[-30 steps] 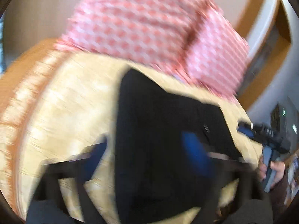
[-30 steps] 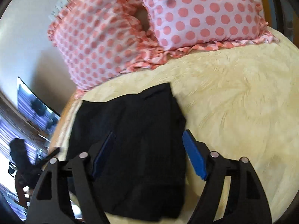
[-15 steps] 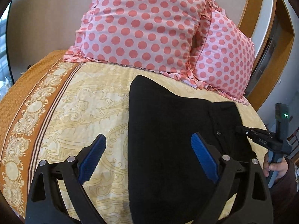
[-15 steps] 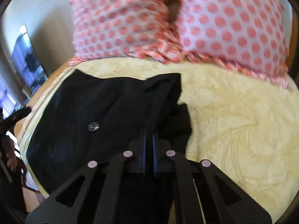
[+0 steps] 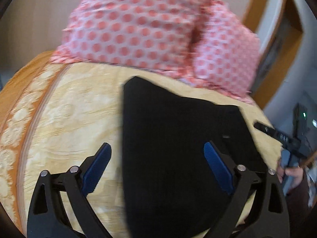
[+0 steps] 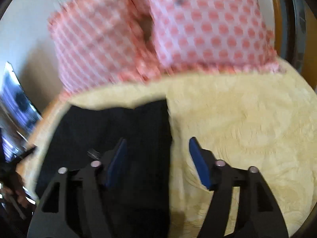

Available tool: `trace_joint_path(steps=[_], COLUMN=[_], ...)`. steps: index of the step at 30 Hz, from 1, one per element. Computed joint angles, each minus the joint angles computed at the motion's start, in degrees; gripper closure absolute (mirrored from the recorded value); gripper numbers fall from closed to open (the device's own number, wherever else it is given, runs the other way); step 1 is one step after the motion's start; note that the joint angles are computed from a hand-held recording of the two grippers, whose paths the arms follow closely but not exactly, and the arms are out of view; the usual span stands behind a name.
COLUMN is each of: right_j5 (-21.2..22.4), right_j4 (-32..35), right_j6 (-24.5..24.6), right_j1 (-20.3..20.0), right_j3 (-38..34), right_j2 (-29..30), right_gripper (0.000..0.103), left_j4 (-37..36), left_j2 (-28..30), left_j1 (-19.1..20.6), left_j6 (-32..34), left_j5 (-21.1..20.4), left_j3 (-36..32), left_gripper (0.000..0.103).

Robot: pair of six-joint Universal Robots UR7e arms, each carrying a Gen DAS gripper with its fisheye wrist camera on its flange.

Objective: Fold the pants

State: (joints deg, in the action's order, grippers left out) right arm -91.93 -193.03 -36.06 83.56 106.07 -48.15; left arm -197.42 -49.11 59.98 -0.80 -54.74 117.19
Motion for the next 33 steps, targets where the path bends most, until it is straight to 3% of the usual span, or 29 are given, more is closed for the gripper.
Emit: trace_joint_path(steps=[2,3,5,8,10,12,14,17,19,20,24,26,28,29,31,33], right_j5=[1.07,-1.2,-7.63,-9.7,-4.89,-4.09,-3.54,-2.6,-2.01,-2.18,-2.27,-1.54,-1.18,-1.29,-0.7,0.07], right_j4=[5.6,7.66,10.65,10.62,12.17,14.07,20.92,30.23,32.94,33.3,31.24,30.37,29.0,28.29,27.64,28.1], right_j6=[-1.25,-1.49,-1.06,-2.58,0.58,4.88,8.83,13.5,13.33,12.82,8.54,6.83,4.09,2.87,1.55,2.68], right_j1=[0.19,0.56,1.11,1.6,1.15,0.92,0.29,-0.7,-1.12,-1.13,-1.07,-1.1,-0.92,-0.94,-0.92,-0.85], right_j3=[-0.25,-1.03,-3.41,-3.54,-3.41,-5.82,-10.07,-16.42,-18.67,-18.78,-18.31,-17.79,-16.88,-16.09,-15.3,-15.06], right_j2=[-0.31,0.58,3.15,3.74,1.42,0.6,0.7,2.87,4.34,4.64,5.39,5.31,5.09,4.63,4.15,3.68], right_gripper=[0.037,0.037,0.036,0.034,0.034,0.03,0.03,0.03,0.034,0.035,0.049,0.06,0.076,0.079,0.088,0.089], left_j4=[0.78,1.94,7.21,12.72,12.91,10.73,9.94,14.6,20.52,23.21,28.98,28.72,29.84,29.65,29.56,27.84], left_j2=[0.42,0.89,2.47,4.89,4.45,2.51,0.31,-1.44,-1.82,-1.78,-0.73,0.03,0.77,1.1,1.81,1.66], left_j1=[0.3,0.3,-0.05,0.01,-0.9,-0.32,0.77,3.19,5.25,6.53,9.1,8.42,7.97,7.7,6.92,6.64], left_j6=[0.78,0.96,-0.11,0.23,0.81,0.74,-1.2,-4.72,-8.43,-9.95,-12.32,-11.45,-11.33,-11.14,-10.23,-8.66], left_j5=[-4.09,-4.78,-1.44,3.21,4.05,0.46,-1.38,-1.5,-2.39,-4.48,-10.98,-9.44,-8.15,-7.14,-3.81,-3.69], left_j3=[-0.32,-0.8,-2.71,-5.01,-4.51,-3.62,-3.84,-6.85,-9.8,-11.34,-14.92,-15.14,-16.04,-16.19,-16.41,-15.59], left_gripper=[0.003,0.002,0.001,0.001,0.001,0.001,0.001,0.002,0.007,0.013,0.02,0.023,0.027,0.031,0.048,0.075])
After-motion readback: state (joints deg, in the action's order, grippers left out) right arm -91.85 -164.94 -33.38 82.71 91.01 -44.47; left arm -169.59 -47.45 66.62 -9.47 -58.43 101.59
